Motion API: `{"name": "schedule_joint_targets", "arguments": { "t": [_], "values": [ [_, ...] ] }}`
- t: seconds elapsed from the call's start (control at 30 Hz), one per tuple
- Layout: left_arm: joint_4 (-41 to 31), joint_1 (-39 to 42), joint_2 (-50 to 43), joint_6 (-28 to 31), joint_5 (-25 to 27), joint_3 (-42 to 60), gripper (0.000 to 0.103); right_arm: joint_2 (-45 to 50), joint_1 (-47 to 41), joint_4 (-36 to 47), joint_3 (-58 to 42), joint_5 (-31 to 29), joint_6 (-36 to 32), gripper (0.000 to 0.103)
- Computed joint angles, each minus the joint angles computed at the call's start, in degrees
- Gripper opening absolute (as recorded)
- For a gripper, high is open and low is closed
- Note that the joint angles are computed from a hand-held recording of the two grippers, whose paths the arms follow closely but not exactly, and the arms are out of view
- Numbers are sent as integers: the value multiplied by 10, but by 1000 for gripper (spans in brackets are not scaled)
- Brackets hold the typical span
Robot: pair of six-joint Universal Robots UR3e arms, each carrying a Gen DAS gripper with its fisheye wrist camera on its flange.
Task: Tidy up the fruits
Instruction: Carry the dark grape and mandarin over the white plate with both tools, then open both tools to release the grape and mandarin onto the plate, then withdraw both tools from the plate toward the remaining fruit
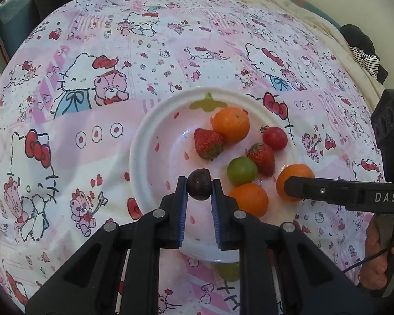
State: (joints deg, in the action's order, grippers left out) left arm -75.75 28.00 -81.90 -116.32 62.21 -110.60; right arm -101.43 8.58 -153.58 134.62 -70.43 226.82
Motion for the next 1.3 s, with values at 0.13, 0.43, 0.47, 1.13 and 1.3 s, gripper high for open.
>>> {"name": "schedule_joint_targets", "arguments": {
  "t": [0.13, 0.43, 0.47, 1.13, 1.3],
  "values": [
    [13, -9, -13, -27, 11, 7, 15, -3, -2, 10, -4, 0, 2, 48],
    [-30, 8, -18, -47, 6, 44, 64, -57, -9, -18, 11, -20, 18, 79],
    [-36, 12, -19, -48, 1, 49, 64, -67, -11, -23, 14, -24, 20, 79],
    [-123, 115, 58, 36, 0, 43, 64, -182, 23, 36, 20, -90, 75, 79],
    [-181, 142, 105, 100, 48, -9, 64, -204, 76, 75, 6, -140, 100, 79]
  ]
}}
